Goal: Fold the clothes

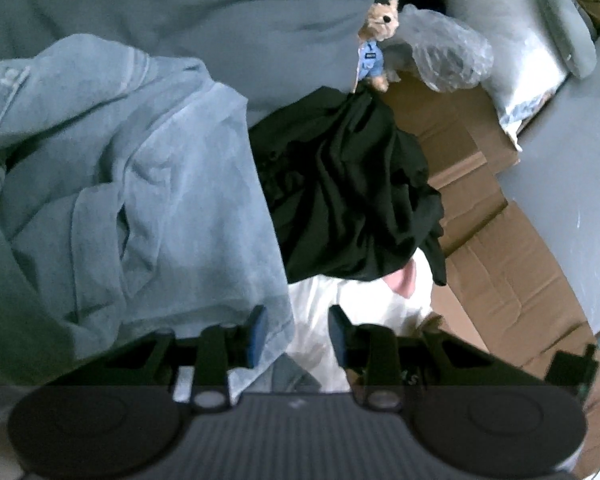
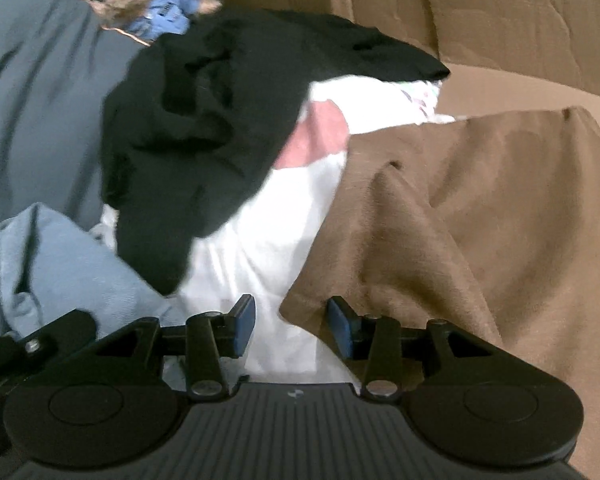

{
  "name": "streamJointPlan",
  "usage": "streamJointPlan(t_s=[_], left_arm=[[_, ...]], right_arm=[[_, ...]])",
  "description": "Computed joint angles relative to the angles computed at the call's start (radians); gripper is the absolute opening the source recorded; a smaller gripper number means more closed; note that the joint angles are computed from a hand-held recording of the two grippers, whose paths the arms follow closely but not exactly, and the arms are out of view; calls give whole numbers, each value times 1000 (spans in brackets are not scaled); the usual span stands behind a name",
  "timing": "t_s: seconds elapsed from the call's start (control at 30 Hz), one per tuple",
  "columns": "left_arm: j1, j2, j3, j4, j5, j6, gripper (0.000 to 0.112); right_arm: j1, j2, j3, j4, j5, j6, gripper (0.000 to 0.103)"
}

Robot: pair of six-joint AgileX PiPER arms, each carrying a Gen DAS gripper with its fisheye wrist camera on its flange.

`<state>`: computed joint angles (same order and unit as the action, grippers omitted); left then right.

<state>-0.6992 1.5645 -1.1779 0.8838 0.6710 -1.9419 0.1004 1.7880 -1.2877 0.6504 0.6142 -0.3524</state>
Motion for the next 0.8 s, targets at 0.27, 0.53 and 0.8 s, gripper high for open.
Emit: streamJointPlan(t_s=[0.27, 0.53, 0.8], left_arm=[[11, -16, 28, 10, -32, -33, 35], [22, -23, 43, 5, -56, -51, 35], [23, -15, 34, -22, -76, -25, 35]], right_arm=[[95, 35, -40, -283, -58, 251, 52], [191, 54, -68, -604, -72, 521, 49], [67, 34, -36, -267, -56, 256, 19]])
